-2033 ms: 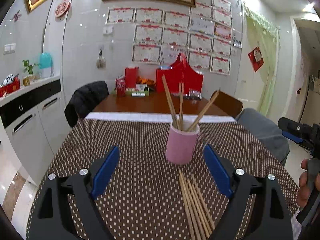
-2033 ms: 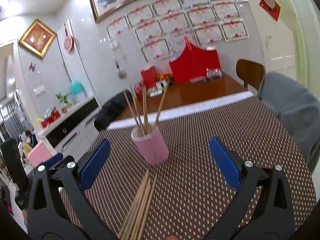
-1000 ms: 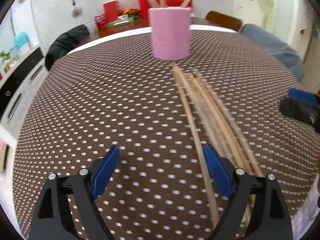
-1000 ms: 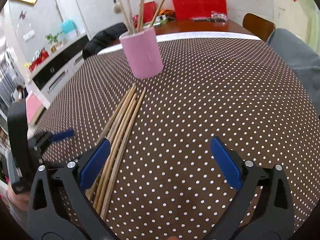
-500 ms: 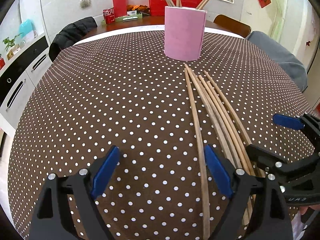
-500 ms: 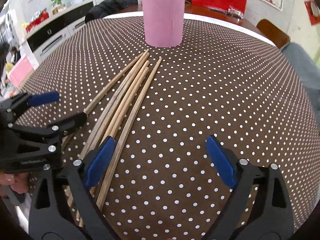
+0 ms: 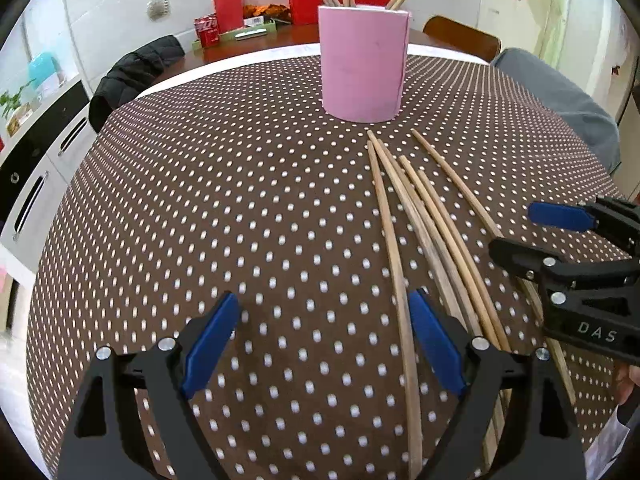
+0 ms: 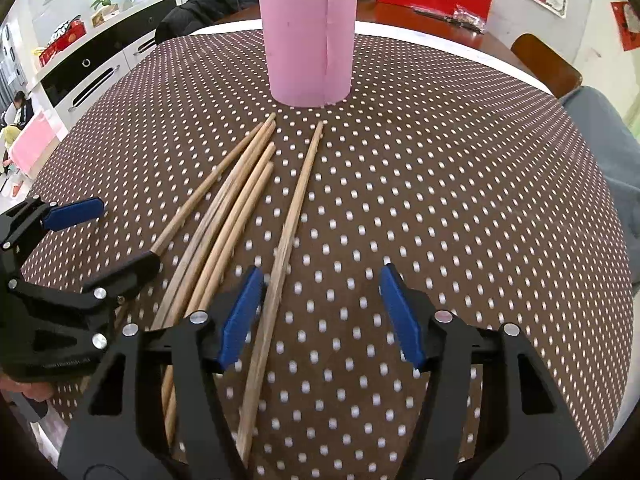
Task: Organize utensils
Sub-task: 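Close the left gripper on a chopstick while the right gripper grasps another, then lift the left gripper's chopstick over the pink cup while the right gripper does likewise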
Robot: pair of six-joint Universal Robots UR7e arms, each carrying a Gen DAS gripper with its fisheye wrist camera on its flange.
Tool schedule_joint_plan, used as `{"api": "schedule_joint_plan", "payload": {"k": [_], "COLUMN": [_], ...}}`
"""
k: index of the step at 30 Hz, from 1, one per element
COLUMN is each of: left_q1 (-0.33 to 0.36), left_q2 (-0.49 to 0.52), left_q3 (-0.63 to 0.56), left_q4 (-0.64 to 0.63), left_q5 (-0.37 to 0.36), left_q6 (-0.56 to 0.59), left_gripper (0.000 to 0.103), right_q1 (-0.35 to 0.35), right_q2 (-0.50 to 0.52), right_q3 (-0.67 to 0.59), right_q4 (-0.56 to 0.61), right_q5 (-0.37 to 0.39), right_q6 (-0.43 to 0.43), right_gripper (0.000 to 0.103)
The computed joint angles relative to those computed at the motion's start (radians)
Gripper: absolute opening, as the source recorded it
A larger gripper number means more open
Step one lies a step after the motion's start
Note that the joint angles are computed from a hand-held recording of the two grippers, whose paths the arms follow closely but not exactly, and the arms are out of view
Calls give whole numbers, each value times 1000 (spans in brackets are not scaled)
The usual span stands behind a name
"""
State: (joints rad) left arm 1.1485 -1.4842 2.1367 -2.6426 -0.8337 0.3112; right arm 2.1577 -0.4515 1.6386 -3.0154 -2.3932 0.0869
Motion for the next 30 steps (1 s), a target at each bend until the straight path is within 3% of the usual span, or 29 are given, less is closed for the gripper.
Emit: {"api": "schedule_joint_plan", "payload": {"k": [3, 5, 7, 8, 9, 10, 19, 23, 30], "left_q1": [1, 4, 3, 2, 1, 4, 45, 40, 10], "left_q2": [27, 32, 32, 31, 32, 32, -15, -43, -77], "left_q3": [-34, -45, -55, -58, -62, -67, -49, -31, -16], "left_q4": [27, 39, 53, 60, 66, 74, -7, -78, -161], "left_q5": [-11, -46, -72, -79, -80, -87, -181, -208, -245], "left_q6": [13, 30, 39, 43, 39, 35, -43, -56, -50], "left_gripper": [85, 73, 52, 36, 16, 7, 5, 5, 5], "right_q1": [-6, -7, -7, -9, -10, -11, -24, -26, -14], "right_q2": [17, 23, 27, 25, 22, 19, -39, -64, -84], "right_q3": [-39, -53, -60, -58, -53, -43, 76, 117, 151], "right_q4": [19, 21, 21, 19, 15, 5, -201, -299, -415], "right_q5": [-4, -1, 1, 5, 10, 16, 109, 181, 231], "right_q6": [-11, -26, -42, -48, -51, -49, -77, -111, -134], "right_gripper": [50, 29, 17, 10, 9, 8, 6, 6, 6]}}
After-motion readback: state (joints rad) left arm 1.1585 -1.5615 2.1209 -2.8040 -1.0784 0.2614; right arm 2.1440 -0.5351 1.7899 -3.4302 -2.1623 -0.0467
